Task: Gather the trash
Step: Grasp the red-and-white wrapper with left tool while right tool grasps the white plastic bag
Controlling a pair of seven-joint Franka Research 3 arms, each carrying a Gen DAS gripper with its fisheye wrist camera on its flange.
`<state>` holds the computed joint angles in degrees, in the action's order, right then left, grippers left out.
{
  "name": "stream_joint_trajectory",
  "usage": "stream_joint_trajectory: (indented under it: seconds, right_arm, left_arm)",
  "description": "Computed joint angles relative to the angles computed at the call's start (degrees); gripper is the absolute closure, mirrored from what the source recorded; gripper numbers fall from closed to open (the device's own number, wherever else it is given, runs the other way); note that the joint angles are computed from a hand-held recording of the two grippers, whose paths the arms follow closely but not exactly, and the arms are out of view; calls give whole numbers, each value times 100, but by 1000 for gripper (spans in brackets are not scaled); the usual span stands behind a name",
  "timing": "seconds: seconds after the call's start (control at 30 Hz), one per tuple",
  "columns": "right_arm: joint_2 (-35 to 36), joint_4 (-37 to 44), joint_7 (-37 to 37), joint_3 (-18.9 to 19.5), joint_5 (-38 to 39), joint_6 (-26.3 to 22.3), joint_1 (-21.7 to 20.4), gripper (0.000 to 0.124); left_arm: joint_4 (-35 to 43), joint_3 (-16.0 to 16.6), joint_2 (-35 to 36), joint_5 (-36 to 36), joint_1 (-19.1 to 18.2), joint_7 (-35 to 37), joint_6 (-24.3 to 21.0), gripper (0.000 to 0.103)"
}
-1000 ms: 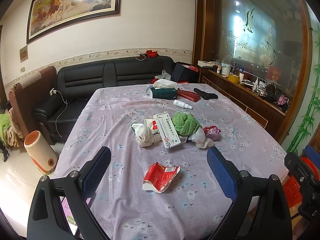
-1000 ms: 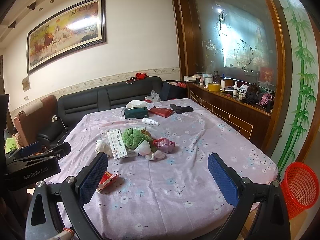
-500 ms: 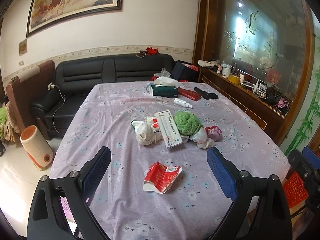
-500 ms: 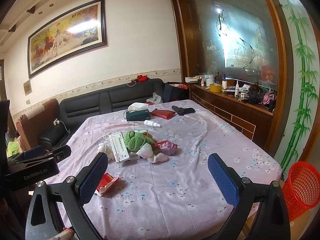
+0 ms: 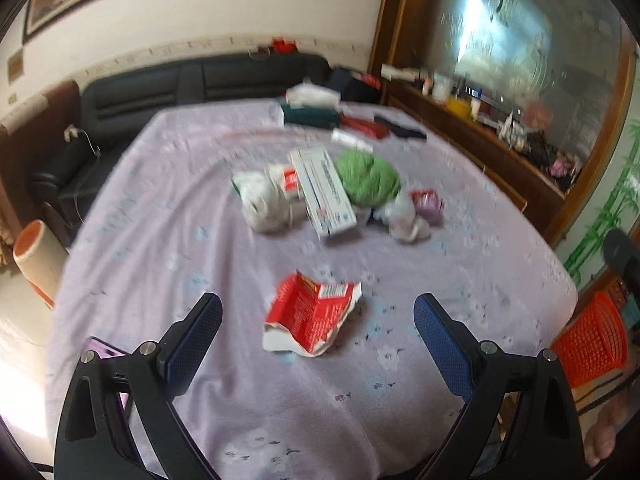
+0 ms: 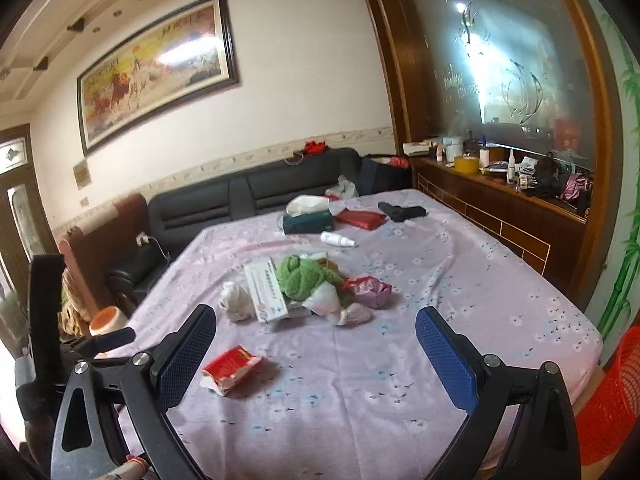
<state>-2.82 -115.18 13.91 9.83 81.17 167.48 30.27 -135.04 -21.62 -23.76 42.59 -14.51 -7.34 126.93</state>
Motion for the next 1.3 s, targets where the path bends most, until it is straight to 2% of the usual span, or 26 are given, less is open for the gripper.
stream_joint_trajectory:
  seconds: [0.1,0.23,0.4,0.47,0.5,0.57,0.63,0.67,0.77,0.83,0.93,1.03,1.07,1.2,1.3]
  right_arm:
    - [254,199,225,1,-396,-170,-43,22]
    - [640,543,666,47,-868,-427,-151,24]
    - [1353,1227,1368,175,-1576,-998,-341,34]
    - [1685,1555,1780,217,-2013,-1161,-365,40]
    - [1843,1719,1940,245,-2201,-1251,-386,43]
    - [2251,2145,2415,243,-2772,-1336,-332,44]
    - [2639,2584,2755,274,-3213,-1525,-320,47]
    - [2853,2834,3004,241,-3511,-1607,-268,47]
    - [3387,3477,3725,84,-4370,-1716,-49,49]
    - [3820,4052,4299,-99,-4966,-1898,131,53]
    - [4356,4802,4783,-72,-5379,-2255,118,60]
    - [4684,5257,4923,43,-5710,-2442,87,67]
    - [4805,5433,4914,119,-5743,-2613,51,79]
    - [4656,5157,4808,148,-5920,-2376,35,91]
    - [4293,4607,4553,424,-5543,-2263,-277,94]
  left_arm:
    - [-128,200,195,-10,86,7,528,7]
    - [-250,401,348,-246,186,81,975,7]
    - [-513,614,339,-714,340,241,1315,8]
    - [-578,694,358,-948,377,403,1408,21]
    - [-596,733,390,-1070,387,514,1457,24]
    - [-559,772,513,-1273,402,746,1521,37]
    - [-558,805,600,-1458,413,935,1620,44]
    - [-549,791,628,-1505,428,964,1652,51]
    - [-549,732,668,-1518,498,971,1685,59]
    - [-525,731,695,-1532,521,987,1720,70]
    - [-536,712,701,-1491,555,978,1817,74]
    - [-480,666,718,-1371,583,980,1836,80]
    - [-455,634,712,-1313,591,939,1819,83]
    - [-408,492,630,-990,617,670,1782,90]
    - [-280,339,590,-705,595,439,1459,90]
